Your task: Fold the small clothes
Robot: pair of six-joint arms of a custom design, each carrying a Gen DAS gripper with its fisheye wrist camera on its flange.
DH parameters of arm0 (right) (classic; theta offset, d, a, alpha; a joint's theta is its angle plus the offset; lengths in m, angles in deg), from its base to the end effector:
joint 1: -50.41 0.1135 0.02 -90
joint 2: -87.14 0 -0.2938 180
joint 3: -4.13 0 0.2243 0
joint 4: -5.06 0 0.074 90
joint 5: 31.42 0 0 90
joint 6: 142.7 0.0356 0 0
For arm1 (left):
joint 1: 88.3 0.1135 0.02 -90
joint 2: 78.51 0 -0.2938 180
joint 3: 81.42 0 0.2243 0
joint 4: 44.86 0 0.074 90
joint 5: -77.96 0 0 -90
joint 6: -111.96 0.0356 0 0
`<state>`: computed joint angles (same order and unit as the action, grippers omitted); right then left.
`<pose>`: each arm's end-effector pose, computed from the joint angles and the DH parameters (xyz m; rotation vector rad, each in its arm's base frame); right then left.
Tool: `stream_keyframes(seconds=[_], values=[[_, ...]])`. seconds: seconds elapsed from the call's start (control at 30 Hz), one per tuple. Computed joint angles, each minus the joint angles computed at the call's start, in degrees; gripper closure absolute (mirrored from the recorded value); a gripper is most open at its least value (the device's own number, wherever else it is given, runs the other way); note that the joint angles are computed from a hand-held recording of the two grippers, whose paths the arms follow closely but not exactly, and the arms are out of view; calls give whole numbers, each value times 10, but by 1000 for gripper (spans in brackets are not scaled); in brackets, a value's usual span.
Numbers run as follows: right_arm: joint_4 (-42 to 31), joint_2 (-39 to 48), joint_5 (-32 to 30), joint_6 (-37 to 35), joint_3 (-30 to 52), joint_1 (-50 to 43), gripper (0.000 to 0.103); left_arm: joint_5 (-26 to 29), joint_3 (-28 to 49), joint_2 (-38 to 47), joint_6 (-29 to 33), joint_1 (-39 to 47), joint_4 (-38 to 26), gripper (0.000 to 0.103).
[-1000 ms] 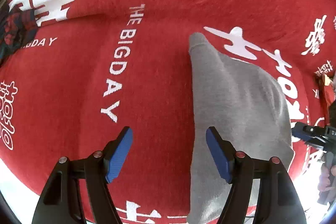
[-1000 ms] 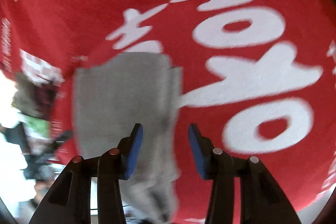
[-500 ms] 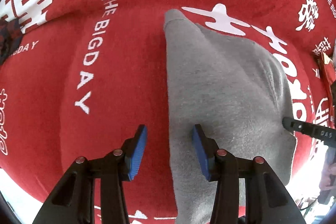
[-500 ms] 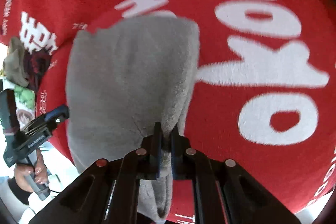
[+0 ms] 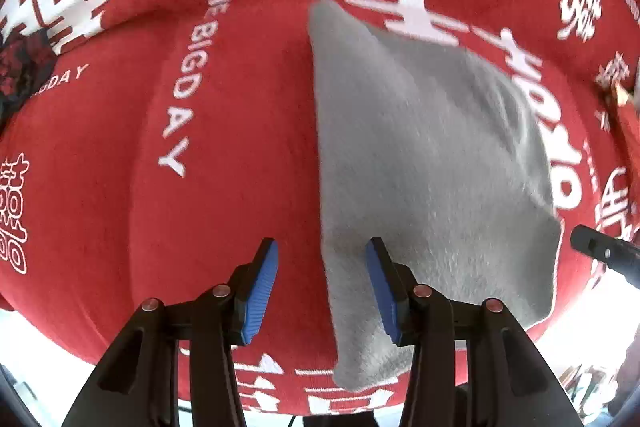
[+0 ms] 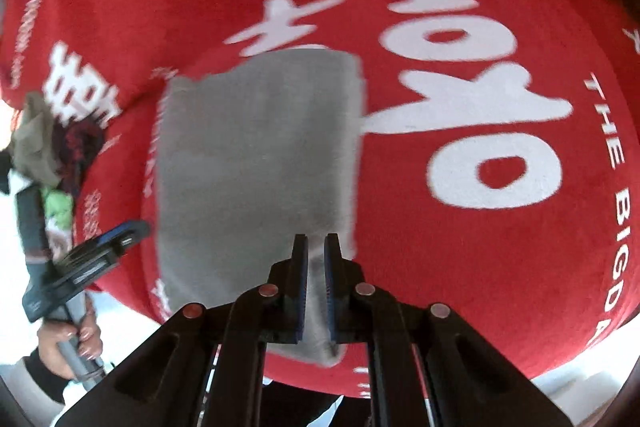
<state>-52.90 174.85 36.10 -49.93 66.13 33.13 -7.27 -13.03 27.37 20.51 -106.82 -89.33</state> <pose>0.2162 -0.0530 0.2035 0.4787 2.8930 0.5576 0.2775 -0.0961 0.1512 0.4560 2.9790 -0.1603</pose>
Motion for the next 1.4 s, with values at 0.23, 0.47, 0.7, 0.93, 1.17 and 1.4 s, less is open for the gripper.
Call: stream_keyframes(seconds=[0.23,0.47,0.7,0.93,1.17,1.4], values=[[69,74,54,32,-71,50,94,-13,6,8,-10,-6,-9,55],[-12,59,52,6,-43,-27,77,-10,20,-4,-23,-6,-56,55],[-96,19,38,12,18,-31,75,-3,44,-35,-46,-24,-109,55],[-172,-14,20,17,68,-20,74,-2,103,-56,-48,-37,-190,48],[-220,-7,8,34,137,10,63,-11,168,-74,-52,-54,-255,23],[-272,-4,31,35,205,35,30,2,210,-84,-89,-65,-292,14]])
